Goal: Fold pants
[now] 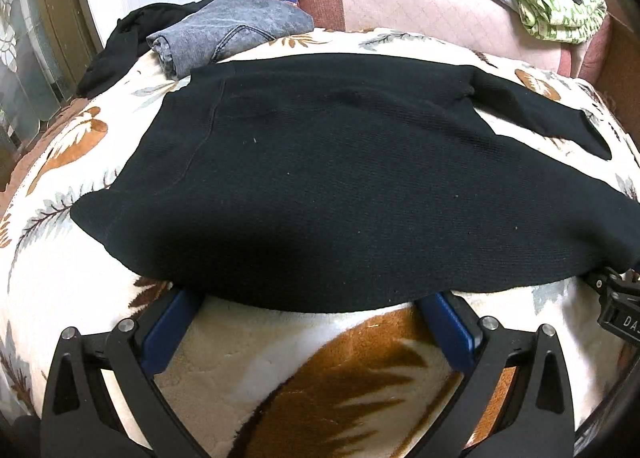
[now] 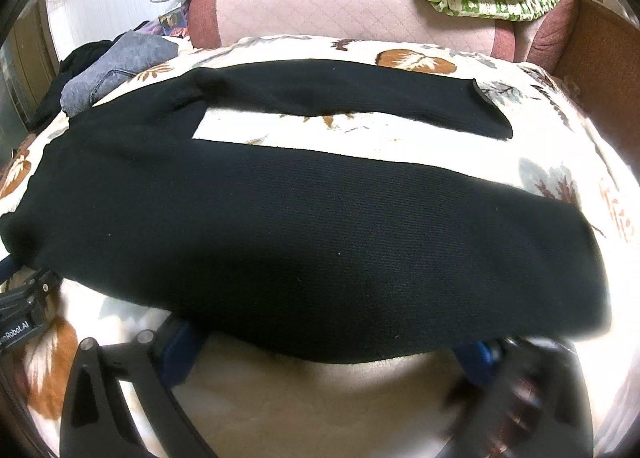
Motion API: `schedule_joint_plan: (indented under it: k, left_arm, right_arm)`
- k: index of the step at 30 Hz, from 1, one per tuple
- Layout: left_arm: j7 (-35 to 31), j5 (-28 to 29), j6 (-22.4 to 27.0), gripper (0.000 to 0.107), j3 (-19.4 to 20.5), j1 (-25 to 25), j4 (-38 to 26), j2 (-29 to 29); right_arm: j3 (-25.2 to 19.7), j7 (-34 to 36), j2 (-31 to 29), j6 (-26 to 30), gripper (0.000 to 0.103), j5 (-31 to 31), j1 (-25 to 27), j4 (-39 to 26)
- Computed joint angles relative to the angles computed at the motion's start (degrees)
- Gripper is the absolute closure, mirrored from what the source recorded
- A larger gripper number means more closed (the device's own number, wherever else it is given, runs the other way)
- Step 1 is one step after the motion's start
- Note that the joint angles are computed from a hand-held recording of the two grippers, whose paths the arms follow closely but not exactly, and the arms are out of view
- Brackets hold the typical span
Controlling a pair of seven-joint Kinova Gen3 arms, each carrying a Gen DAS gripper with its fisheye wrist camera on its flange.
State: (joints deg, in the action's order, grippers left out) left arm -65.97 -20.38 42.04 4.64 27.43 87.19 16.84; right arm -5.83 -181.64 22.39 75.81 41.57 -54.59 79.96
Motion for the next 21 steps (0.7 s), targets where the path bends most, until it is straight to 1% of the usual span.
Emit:
schedule_joint_plan:
  k: [1,2,3,4,5,6,7,8,9,10,11,12,13,14,15,16,17,18,19,21]
  left_arm:
    - [-1.5,0.9,1.0,0.004,0.5,-0.7,-0.5,-0.1]
    - [-3.0,1.8,2.8,0.004,1.3,-1.3,-1.5,-0.1]
    - [-4.7,3.0,3.6,0.004,0.9,-1.3,-1.9,-0.3]
    - [-5.8,4.0,3.6,0.004,1.1,-1.7,-1.8,-0.8]
    - [-6.2,4.7,2.6,0.004,1.8,-2.8,-1.0,-1.7]
    - [-5.6,4.5,0.7,0.004,1.5,-2.8,0.5,-3.1]
    - [-4.5,3.7,-0.4,0.004,1.1,-2.5,1.5,-4.3]
    - [-3.7,3.3,-1.8,0.004,0.6,-2.2,2.7,-5.4]
    - [-3.4,3.5,-2.9,0.004,1.0,-2.9,3.6,-6.5]
    - [-3.9,4.6,-3.1,0.004,1.6,-3.9,3.8,-7.4]
    - [-4.5,5.6,-2.3,0.004,2.2,-4.9,3.4,-7.9]
    - [-5.2,5.7,-0.6,0.004,2.1,-4.8,2.2,-7.6]
    - [-5.1,4.9,1.1,0.004,2.0,-4.3,1.0,-7.4]
    - [-4.9,5.0,2.0,0.004,2.6,-4.9,0.5,-7.7]
    - [-5.6,5.1,3.0,0.004,2.3,-4.8,-0.3,-7.5]
    - [-5.5,5.3,3.0,0.004,2.5,-5.1,-0.4,-7.8]
    - [-5.6,5.9,2.1,0.004,2.4,-5.2,0.1,-8.3]
    - [-6.4,7.4,1.2,0.004,2.8,-6.3,0.7,-8.9]
    - [-7.2,8.6,1.1,0.004,2.9,-6.9,0.8,-9.1]
    - [-7.2,8.8,1.3,0.004,3.0,-7.1,0.5,-9.1]
  right_arm:
    - [0.4,0.8,0.2,0.5,0.001,-0.3,-0.3,-0.6]
    - [-0.2,2.5,0.6,1.6,0.001,-0.2,0.2,-1.6]
    - [-1.2,4.7,1.0,3.6,0.0,-0.6,0.9,-3.2]
    - [-1.1,5.9,1.6,5.3,0.0,-0.3,0.6,-4.4]
    - [0.0,6.3,1.6,6.0,0.0,-0.5,-0.6,-4.9]
    - [1.0,5.7,1.2,5.8,0.0,-0.6,-1.6,-5.0]
    - [1.0,4.2,0.4,4.7,0.0,0.0,-2.0,-4.2]
    - [-0.1,3.1,-0.8,2.6,0.0,0.4,-1.6,-3.2]
    - [-1.9,2.9,-1.5,1.5,0.0,0.4,-0.4,-3.0]
    - [-2.6,3.6,-1.7,1.3,0.0,0.0,0.0,-3.5]
    - [-2.3,3.8,-1.6,2.1,0.0,-0.4,-0.6,-4.6]
    - [-1.0,3.4,-1.3,3.0,0.0,0.0,-2.3,-5.3]
    - [-0.5,2.3,-1.4,3.5,0.0,1.0,-3.5,-5.7]
    - [-0.6,2.0,-1.7,3.6,0.0,1.1,-3.7,-6.1]
    - [-1.6,2.3,-1.9,3.9,0.0,0.3,-2.8,-7.0]
    - [-1.4,3.4,-2.2,3.9,0.0,-1.0,-2.6,-8.0]
    - [-2.1,5.3,-2.2,4.8,0.0,-3.2,-1.3,-9.8]
    - [-1.9,6.5,-2.3,5.0,0.0,-4.4,-1.0,-10.7]
    - [-2.2,8.3,-2.1,5.7,0.0,-6.0,0.0,-12.1]
    - [-2.1,10.0,-2.2,6.2,0.0,-7.3,0.3,-13.5]
